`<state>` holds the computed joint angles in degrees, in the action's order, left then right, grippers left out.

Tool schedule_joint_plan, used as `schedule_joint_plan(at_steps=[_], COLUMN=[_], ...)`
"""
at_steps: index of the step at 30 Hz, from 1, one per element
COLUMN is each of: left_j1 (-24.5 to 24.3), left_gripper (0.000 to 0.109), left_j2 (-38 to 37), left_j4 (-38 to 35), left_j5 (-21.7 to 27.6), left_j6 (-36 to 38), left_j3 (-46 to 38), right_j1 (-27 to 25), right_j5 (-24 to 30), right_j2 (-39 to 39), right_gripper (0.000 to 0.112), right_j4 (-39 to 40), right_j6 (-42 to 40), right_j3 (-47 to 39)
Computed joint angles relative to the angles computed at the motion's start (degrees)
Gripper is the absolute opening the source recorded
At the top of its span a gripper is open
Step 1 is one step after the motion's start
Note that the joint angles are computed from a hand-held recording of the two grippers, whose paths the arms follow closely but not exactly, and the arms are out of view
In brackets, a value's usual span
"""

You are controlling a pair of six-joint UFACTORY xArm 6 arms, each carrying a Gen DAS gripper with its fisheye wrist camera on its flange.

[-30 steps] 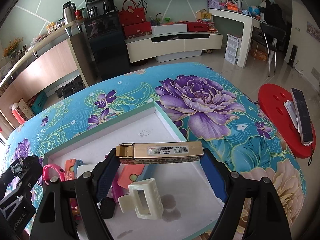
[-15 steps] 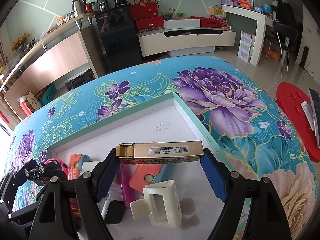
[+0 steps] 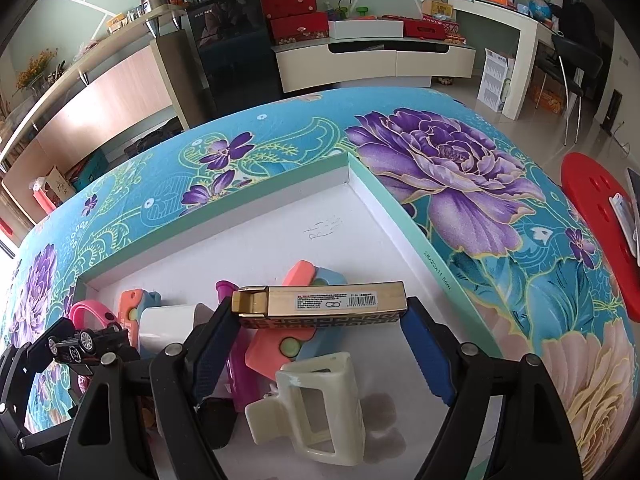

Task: Organize rigid objects
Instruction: 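Carry the toy car over the tray with the left tool while the right tool holds the harmonica above it, then open the right tool to drop the harmonica while the left tool releases the toy car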

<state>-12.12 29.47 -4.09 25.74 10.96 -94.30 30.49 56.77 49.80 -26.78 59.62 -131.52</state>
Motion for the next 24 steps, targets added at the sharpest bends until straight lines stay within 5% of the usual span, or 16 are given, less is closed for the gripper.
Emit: schedule_joint_plan(at_steps=[24], left_j1=[0.5], left_gripper=[0.078], left_j2=[0.0], left_j4=[-0.2], left_j5=[2.5], left_j6=[-1.2], left_j3=[-1.2], right_j1=[0.4], right_j5=[3.0], right_j2=[1.5], right_gripper=[0.083], right_j4=[-0.4], right_j6=[-1.5], right_j3=[-3.8])
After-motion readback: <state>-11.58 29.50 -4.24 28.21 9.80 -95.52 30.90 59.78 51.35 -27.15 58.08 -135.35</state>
